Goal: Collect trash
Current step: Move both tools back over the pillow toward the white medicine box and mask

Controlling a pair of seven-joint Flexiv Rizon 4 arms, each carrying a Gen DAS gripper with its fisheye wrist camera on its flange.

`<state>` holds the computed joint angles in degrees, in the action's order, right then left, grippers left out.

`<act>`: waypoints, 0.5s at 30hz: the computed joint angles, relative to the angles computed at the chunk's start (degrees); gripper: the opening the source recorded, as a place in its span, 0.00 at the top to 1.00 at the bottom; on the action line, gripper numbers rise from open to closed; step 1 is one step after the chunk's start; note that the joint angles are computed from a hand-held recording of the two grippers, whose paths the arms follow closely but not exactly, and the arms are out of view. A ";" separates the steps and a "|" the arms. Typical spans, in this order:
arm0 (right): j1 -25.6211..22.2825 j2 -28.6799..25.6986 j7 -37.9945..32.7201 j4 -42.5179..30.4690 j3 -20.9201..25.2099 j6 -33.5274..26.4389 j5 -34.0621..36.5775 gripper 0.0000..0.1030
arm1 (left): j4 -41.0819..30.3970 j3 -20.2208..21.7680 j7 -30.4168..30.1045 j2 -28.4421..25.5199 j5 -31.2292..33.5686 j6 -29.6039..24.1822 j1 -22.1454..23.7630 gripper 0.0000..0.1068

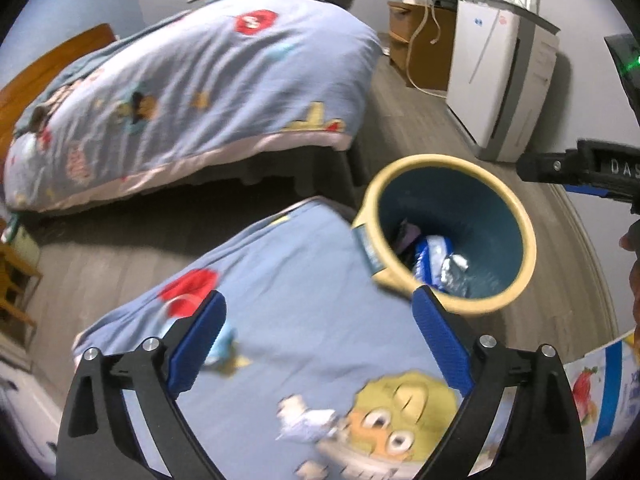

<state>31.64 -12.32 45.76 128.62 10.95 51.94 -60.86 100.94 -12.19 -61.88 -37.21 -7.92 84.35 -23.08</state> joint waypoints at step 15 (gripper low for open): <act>9.01 -10.43 2.87 -10.35 -0.47 -0.71 1.97 0.06 | 16.56 -11.37 3.11 7.32 -5.02 8.68 21.84 0.11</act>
<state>40.65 -22.74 48.63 118.27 10.48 51.23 -58.90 117.50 -23.55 -58.77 -29.89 -12.94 93.03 -1.23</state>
